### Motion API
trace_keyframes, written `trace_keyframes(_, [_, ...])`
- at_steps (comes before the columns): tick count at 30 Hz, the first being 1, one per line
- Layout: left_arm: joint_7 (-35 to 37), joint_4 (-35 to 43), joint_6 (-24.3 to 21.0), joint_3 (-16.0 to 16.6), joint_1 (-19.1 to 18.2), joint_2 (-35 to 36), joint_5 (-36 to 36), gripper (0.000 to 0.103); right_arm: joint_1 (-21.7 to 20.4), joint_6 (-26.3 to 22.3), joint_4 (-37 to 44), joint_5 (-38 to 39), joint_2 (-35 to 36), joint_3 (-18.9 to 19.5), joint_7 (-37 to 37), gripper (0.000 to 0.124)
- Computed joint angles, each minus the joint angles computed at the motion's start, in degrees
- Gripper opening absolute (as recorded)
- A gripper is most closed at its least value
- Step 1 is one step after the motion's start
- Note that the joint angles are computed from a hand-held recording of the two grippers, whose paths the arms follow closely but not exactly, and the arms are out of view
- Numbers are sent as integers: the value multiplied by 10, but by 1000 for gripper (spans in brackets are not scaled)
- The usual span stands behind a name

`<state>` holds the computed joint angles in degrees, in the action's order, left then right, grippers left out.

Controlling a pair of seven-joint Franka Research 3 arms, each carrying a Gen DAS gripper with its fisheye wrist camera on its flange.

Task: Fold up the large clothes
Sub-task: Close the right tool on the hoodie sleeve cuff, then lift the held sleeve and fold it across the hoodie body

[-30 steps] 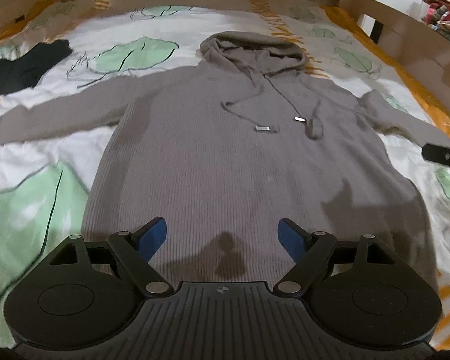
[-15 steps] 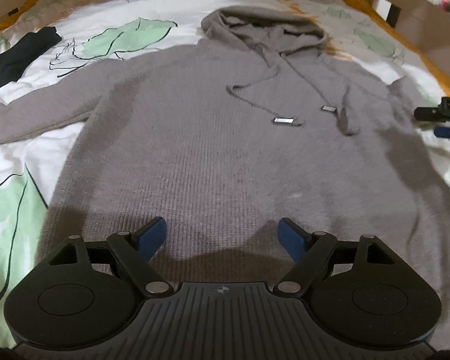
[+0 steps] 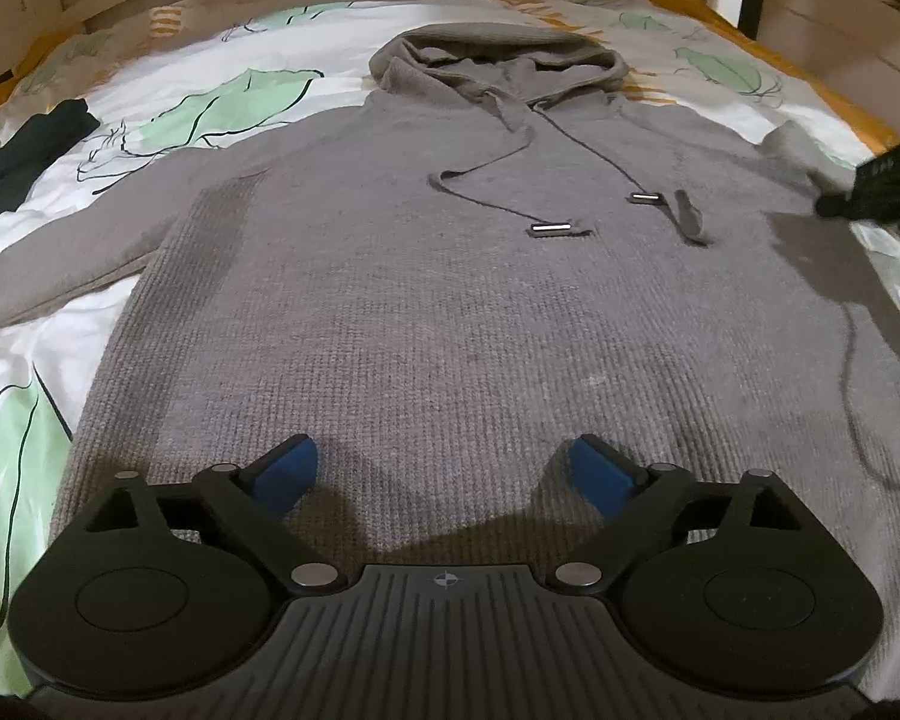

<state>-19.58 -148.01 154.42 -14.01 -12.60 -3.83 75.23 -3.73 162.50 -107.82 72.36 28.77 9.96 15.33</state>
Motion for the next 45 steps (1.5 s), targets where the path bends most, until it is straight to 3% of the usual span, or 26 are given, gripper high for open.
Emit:
trace_keyframes(2, [8, 2, -2, 0, -1, 2, -6, 94, 7, -23, 7, -43, 13, -16, 54, 11])
trace_keyframes(4, [29, 4, 2, 3, 0, 2, -25, 94, -11, -18, -1, -24, 15, 4, 6, 14])
trace_keyframes(6, [57, 4, 15, 7, 4, -2, -54, 93, -16, -42, -9, -30, 3, -2, 17, 31])
trace_keyframes(7, [66, 2, 26, 10, 6, -6, -67, 92, -17, -59, -14, -39, -5, -8, 35, 47])
trace_keyframes(9, [66, -2, 57, 14, 16, -16, -77, 92, -27, -88, -25, -40, -24, -16, 36, 60])
trace_keyframes(13, [51, 23, 110, 15, 38, -12, -60, 92, -38, -111, -43, -30, -54, -35, 8, 61])
trace_keyframes(17, [86, 89, 91, 9, 32, 30, -49, 92, -48, -104, -32, -4, -56, -57, -5, 64])
trace_keyframes(26, [97, 239, 85, 39, -17, 158, -1, 92, -91, -1, 59, 15, 20, -70, 48, 64])
trace_keyframes(31, [177, 278, 92, 52, -32, 218, -84, 92, -114, 46, 120, -11, 78, -64, 134, 65])
trace_keyframes(33, [223, 282, 93, 48, -29, 238, -139, 93, -127, 46, 145, -23, 99, -57, 161, 65])
trace_keyframes(36, [174, 280, 86, 91, -77, 237, -69, 94, -151, 48, 183, -25, 129, -30, 183, 65])
trace_keyframes(42, [167, 279, 79, 90, -80, 235, -58, 94, -180, 47, 241, -44, 175, -4, 246, 64])
trace_keyframes(43, [175, 280, 78, 88, -78, 235, -66, 94, -184, 50, 247, -48, 180, 1, 251, 55])
trace_keyframes(44, [180, 282, 78, 87, -78, 234, -72, 93, -184, 52, 241, -58, 177, 0, 261, 23])
trace_keyframes(45, [195, 288, 79, 85, -74, 237, -84, 93, -174, 53, 246, -84, 180, -11, 285, 14])
